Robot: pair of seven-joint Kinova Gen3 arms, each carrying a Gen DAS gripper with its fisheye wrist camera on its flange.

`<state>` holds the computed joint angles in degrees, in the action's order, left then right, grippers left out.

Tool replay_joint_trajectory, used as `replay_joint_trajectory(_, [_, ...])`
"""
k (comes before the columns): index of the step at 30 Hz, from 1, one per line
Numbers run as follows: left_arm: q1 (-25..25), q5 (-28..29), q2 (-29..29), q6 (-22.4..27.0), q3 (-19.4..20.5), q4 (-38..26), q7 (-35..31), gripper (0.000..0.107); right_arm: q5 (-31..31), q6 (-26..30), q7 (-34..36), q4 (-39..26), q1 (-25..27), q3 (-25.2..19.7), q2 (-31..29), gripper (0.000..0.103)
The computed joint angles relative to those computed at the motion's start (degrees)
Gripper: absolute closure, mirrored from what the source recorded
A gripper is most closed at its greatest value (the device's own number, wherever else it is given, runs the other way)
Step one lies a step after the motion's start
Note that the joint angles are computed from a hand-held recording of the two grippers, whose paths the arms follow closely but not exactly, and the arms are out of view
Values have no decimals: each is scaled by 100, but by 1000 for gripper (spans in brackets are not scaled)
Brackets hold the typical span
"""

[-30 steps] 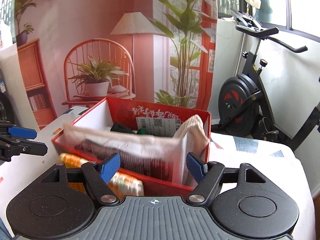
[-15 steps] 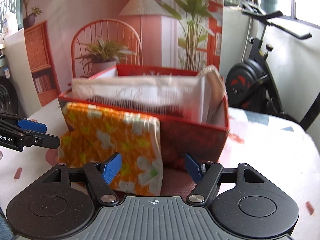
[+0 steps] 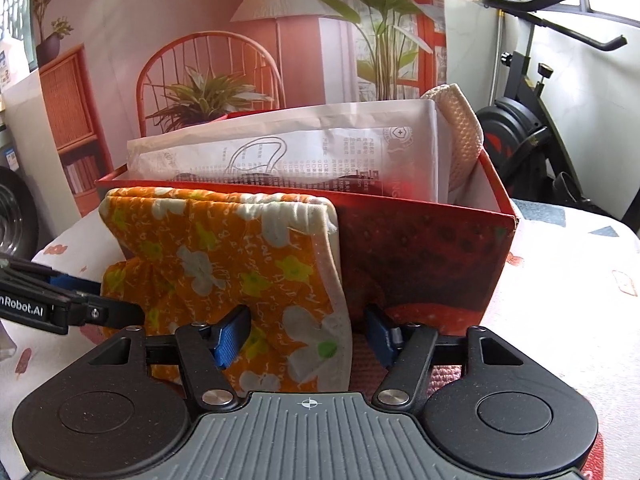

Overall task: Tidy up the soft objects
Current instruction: 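Move both grippers down to the orange floral oven mitt, then close both grippers on the cuff of the orange oven mitt, then lift the oven mitt with both grippers and carry it over the box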

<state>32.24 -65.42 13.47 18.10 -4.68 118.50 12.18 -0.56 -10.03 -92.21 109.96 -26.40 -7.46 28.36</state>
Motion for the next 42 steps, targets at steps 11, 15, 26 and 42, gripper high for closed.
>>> replay_joint_trajectory(11, [-11, -35, 28, 112, 80, 31, 163, 72, 7, -553, -502, 315, 304, -336, 71, 78])
replay_joint_trajectory(15, [114, -375, -42, 115, -4, 176, 671, 84, 20, -803, -759, 546, 370, -420, 7, 88])
replay_joint_trajectory(26, [250, -1255, -220, 704, 727, 586, 2274, 88, 428, -1472, -1777, 1591, 703, -695, -336, 92])
replay_joint_trajectory(42, [478, -1893, -199, 2043, 1562, 772, 3096, 89, 373, -1795, -1599, 1939, 293, -355, -681, 93])
